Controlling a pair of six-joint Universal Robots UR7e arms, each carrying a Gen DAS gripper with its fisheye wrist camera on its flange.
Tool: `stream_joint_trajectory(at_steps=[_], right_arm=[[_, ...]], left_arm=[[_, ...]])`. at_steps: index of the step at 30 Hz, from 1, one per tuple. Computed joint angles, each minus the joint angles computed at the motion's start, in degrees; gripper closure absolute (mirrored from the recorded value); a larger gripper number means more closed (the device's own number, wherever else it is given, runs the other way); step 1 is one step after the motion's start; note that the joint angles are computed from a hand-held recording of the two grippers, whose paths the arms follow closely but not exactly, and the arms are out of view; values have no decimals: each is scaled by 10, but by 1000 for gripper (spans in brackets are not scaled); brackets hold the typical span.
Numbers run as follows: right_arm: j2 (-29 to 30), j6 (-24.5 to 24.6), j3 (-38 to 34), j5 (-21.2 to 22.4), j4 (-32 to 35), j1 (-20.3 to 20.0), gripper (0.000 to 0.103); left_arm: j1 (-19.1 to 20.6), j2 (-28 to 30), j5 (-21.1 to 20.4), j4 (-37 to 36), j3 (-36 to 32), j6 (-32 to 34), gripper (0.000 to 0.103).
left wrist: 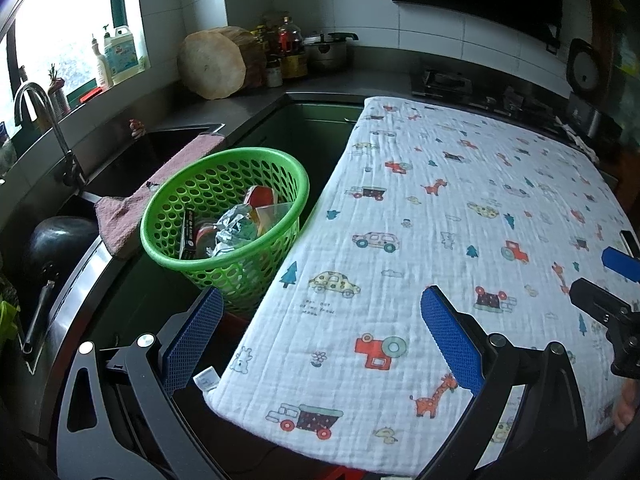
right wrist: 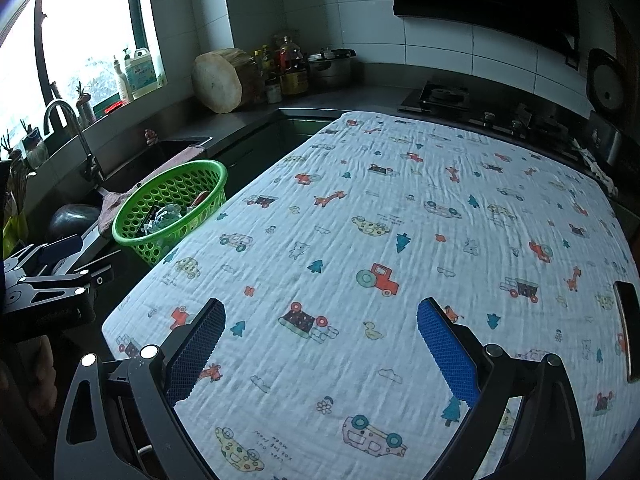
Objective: Collect trash
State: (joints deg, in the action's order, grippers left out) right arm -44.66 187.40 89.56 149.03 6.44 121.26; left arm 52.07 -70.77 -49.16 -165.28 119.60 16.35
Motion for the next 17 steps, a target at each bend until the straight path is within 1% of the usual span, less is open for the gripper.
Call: stream_joint_trajectory(at_steps=[7, 10, 14, 17], right_arm=[[0, -1, -1, -1, 1, 0, 9], [0, 0, 0, -2, 0, -1, 9], [1, 0, -1, -3, 1, 0, 9], [2, 0, -3, -2, 2, 0, 9]], left_arm=[[1, 3, 14, -7, -1, -6, 5], [1, 3, 13, -2, -3, -12, 5], [-2, 4, 21, -10, 1, -5, 5], [-2, 3, 17, -7, 1, -5, 5]])
